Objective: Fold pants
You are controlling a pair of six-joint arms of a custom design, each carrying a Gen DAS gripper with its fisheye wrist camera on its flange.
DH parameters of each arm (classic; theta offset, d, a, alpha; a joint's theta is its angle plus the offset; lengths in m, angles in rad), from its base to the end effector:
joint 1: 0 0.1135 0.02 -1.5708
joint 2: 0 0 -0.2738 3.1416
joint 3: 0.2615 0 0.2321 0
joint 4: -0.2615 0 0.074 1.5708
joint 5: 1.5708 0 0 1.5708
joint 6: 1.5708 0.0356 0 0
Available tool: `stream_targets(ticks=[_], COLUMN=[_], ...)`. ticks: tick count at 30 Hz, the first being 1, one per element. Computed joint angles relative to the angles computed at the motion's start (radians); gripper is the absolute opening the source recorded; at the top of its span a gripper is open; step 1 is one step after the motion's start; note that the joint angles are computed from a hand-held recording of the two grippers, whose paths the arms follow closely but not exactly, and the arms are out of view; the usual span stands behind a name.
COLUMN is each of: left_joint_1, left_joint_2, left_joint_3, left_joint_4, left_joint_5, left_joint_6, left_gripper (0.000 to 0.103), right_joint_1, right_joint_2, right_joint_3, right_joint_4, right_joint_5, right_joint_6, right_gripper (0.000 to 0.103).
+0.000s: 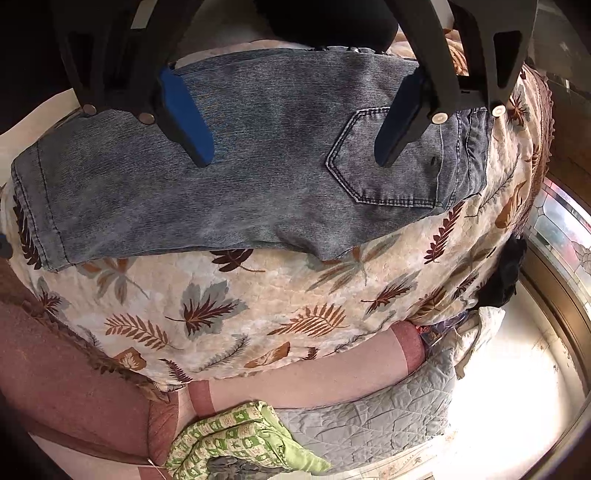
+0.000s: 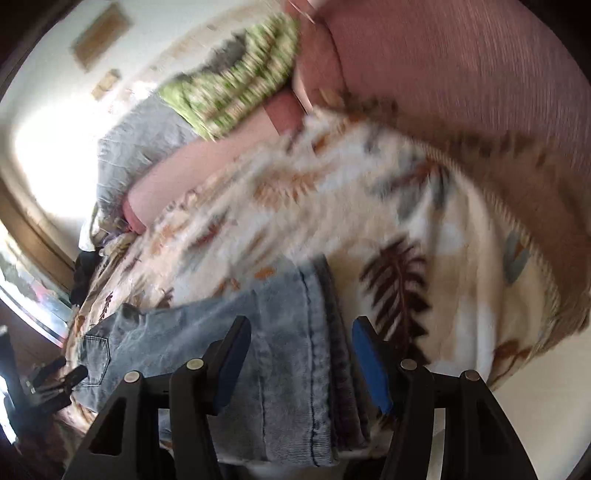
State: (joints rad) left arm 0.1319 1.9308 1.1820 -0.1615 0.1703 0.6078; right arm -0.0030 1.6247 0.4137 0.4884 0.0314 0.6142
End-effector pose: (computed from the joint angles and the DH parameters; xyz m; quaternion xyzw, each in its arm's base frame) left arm 0.3859 0.0451 0.1749 0.2490 0.9095 0.0418 0.3303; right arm 0.2520 -0.0019 0.1257 0.2829 0.8663 0.1101 0.3967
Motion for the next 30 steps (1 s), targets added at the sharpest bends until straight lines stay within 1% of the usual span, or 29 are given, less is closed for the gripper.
stream_targets(ticks=[1, 2, 3, 4, 7, 10, 13, 15, 17, 20, 24, 30], left_joint_1=[0.0, 0.001, 0.002, 0.002, 0.012, 0.03, 0.051, 0.066, 0.08, 0.101, 0.124, 0.151], left_joint_2=[-0.006, -0.014, -0.023, -0.029, -0.047, -0.059, -0.065, -0.068, -0.069, -0.073, -0.07, -0.056], left_joint_3=[-0.005, -0.013, -0.021, -0.028, -0.037, -0.044, -0.044, -0.043, -0.038, -0.037, -0.026, -0.008], left_joint_4=[0.004, 0.01, 0.018, 0.024, 0.022, 0.014, -0.001, -0.008, -0.019, -0.023, -0.035, -0.053], left_joint_5=[0.003, 0.009, 0.012, 0.012, 0.03, 0.046, 0.067, 0.079, 0.094, 0.117, 0.14, 0.159], left_joint_6=[-0.002, -0.003, -0.003, -0.003, 0.0, 0.01, 0.012, 0.011, 0.011, 0.009, 0.005, 0.002], left_gripper=[0.09, 0.09, 0.09, 0.09, 0.09, 0.09, 0.09, 0.09, 0.09, 0.09, 0.09, 0.09], right_joint_1=[0.037, 0.095, 0.134, 0.207, 0.386, 0.489, 0.538, 0.577, 0.609, 0.653, 0.712, 0.736], right_joint_2=[-0.027, -0.056, -0.07, -0.08, -0.07, -0.05, -0.033, -0.024, -0.012, -0.004, 0.036, 0.065], right_joint_3=[-0.015, -0.03, -0.036, -0.039, -0.002, 0.056, 0.125, 0.168, 0.226, 0.276, 0.369, 0.425], right_joint_4=[0.011, 0.02, 0.024, 0.024, -0.017, -0.056, -0.119, -0.159, -0.23, -0.269, -0.357, -0.378], right_joint_5=[0.061, 0.144, 0.185, 0.25, 0.402, 0.432, 0.427, 0.456, 0.477, 0.499, 0.57, 0.569], right_joint_6=[-0.003, -0.002, 0.002, 0.019, 0.065, 0.083, 0.111, 0.108, 0.104, 0.109, 0.102, 0.089], right_gripper=[0.061, 0.061, 0.061, 0.061, 0.061, 0.061, 0.061, 0.061, 0.061, 0.061, 0.063, 0.063])
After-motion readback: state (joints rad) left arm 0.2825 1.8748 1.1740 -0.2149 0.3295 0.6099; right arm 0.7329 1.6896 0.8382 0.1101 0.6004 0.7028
